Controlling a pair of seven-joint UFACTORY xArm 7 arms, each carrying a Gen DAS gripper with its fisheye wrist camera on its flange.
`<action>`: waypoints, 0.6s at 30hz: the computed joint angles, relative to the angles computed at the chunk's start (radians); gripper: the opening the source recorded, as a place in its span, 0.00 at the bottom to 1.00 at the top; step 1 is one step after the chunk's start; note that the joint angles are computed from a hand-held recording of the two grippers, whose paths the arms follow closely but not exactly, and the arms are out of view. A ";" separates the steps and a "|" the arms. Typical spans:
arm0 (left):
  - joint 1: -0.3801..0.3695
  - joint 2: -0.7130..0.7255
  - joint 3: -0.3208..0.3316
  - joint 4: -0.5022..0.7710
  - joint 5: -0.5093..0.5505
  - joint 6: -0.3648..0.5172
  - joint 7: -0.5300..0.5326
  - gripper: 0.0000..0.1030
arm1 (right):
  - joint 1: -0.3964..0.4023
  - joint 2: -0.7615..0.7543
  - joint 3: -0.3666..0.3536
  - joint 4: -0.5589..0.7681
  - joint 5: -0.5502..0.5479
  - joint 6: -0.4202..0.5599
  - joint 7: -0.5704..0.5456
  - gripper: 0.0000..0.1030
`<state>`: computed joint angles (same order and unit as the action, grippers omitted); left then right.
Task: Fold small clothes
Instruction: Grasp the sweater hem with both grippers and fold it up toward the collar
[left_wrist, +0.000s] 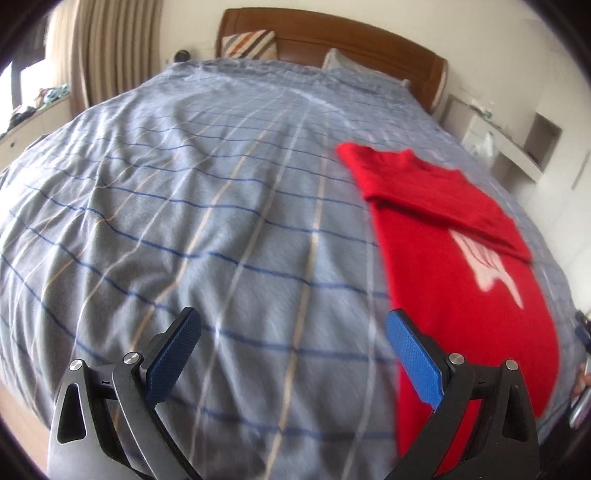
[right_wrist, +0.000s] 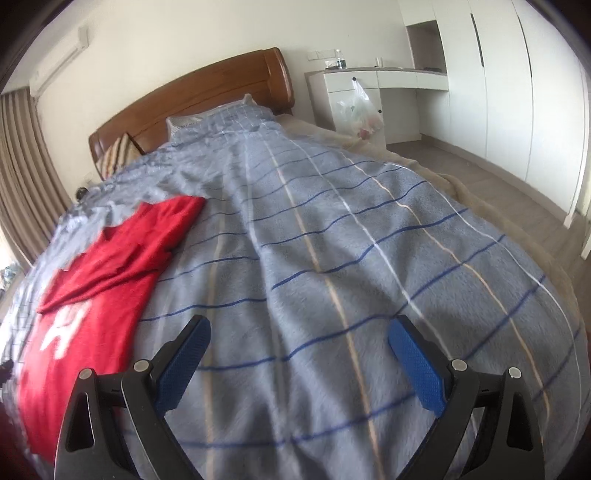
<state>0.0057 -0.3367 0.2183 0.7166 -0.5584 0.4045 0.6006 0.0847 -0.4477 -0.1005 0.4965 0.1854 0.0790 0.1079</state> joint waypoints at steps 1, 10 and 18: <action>0.008 -0.055 -0.005 -0.037 0.026 0.048 0.009 0.98 | 0.072 -0.072 -0.049 -0.021 0.027 0.070 -0.035 0.94; -0.004 -0.195 -0.066 -0.175 0.158 0.223 -0.075 0.75 | 0.333 -0.241 -0.109 -0.101 0.267 0.447 -0.230 0.77; -0.036 -0.192 -0.041 -0.171 0.133 0.270 -0.111 0.08 | 0.392 -0.071 -0.141 -0.056 0.532 0.398 -0.393 0.17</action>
